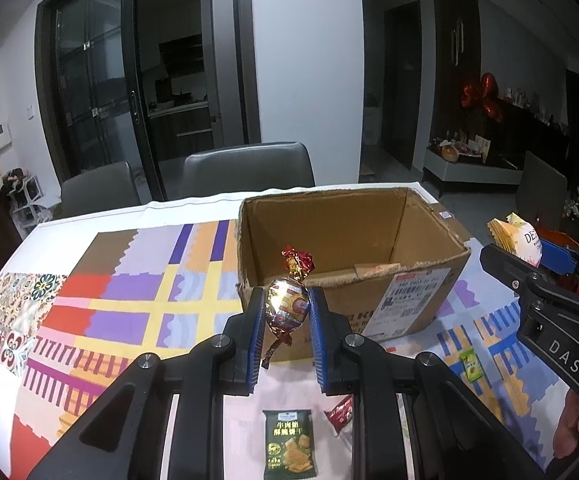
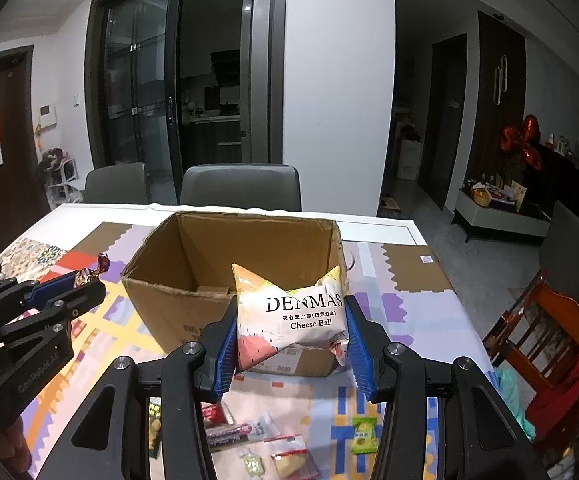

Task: Organize snacks
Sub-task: 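Lower both snacks into the box and open both tools to release them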

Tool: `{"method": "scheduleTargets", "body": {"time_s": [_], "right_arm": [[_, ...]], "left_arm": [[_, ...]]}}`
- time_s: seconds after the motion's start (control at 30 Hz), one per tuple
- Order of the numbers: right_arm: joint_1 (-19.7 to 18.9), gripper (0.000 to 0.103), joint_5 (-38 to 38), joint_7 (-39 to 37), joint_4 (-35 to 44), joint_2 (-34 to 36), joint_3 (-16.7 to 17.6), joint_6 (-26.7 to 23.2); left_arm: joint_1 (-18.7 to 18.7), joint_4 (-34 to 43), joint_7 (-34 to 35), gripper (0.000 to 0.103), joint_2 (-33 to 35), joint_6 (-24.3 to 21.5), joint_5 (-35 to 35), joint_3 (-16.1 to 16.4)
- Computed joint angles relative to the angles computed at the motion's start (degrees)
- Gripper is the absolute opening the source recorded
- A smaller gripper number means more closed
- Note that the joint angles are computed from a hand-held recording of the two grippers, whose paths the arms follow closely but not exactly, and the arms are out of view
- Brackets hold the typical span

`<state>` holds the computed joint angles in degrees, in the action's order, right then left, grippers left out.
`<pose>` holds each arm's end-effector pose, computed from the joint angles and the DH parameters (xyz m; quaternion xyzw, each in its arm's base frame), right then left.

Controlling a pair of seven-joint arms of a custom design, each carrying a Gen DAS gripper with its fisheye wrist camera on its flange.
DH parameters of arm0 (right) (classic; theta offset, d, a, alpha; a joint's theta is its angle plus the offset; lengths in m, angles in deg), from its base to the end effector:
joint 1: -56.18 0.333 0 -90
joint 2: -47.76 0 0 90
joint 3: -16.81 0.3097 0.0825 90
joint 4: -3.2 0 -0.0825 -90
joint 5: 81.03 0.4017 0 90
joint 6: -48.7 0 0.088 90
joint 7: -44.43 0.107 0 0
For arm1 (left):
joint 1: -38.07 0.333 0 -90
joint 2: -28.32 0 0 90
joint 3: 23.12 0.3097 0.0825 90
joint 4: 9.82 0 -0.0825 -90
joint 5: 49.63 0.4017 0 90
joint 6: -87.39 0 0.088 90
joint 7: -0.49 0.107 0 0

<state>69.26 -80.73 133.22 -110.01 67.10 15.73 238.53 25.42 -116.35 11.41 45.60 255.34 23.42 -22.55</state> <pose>0.6549 0.1398 0.4033 -0.6875 0.5455 -0.3068 0.3683 0.6354 -0.1988 0.3961 -0.6308 0.6318 -0.3047 0.3318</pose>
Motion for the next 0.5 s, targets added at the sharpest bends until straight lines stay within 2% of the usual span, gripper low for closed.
{"method": "scheduleTargets", "body": {"time_s": [0.3, 0.5], "right_arm": [[1.7, 0.049, 0.4, -0.1, 3.5, 2.1, -2.0, -0.8], [1.5, 0.049, 0.3, 0.1, 7.0, 4.4, -2.1, -1.5]], "left_arm": [[-0.5, 3.4, 3.1, 0.022, 2.8, 0.6, -3.0, 0.7], [-1.4, 5.6, 5.5, 0.022, 4.3, 0.8, -5.3, 2.0]]}}
